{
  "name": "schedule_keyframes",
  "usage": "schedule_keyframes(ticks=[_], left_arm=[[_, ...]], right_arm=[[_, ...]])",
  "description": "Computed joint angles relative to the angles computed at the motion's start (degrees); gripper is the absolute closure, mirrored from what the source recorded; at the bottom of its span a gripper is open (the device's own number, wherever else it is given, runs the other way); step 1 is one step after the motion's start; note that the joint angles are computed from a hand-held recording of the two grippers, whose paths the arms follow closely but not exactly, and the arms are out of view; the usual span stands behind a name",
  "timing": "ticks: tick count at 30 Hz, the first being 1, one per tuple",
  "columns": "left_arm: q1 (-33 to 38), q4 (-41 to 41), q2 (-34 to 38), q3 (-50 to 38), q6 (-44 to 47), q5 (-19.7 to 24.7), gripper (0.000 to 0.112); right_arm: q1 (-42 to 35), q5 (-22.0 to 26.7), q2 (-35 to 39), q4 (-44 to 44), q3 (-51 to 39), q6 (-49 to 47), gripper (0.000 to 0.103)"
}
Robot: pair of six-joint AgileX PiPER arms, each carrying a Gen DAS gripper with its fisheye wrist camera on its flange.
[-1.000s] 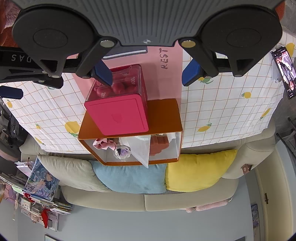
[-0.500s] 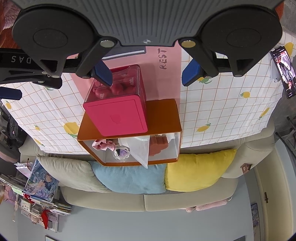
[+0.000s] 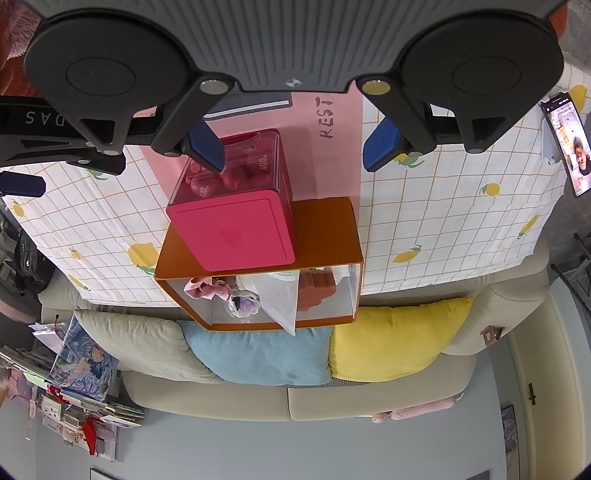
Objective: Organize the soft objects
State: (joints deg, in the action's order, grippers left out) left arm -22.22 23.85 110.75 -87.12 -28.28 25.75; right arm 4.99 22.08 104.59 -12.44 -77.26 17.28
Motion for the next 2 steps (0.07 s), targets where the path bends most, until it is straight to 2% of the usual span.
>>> schedule_keyframes(ticks=[2], left_arm=[[0.0, -0.3, -0.1, 0.0, 0.1, 0.0, 0.013]], right_arm=[[0.1, 0.2, 0.1, -0.1, -0.2, 0.2, 0.003]])
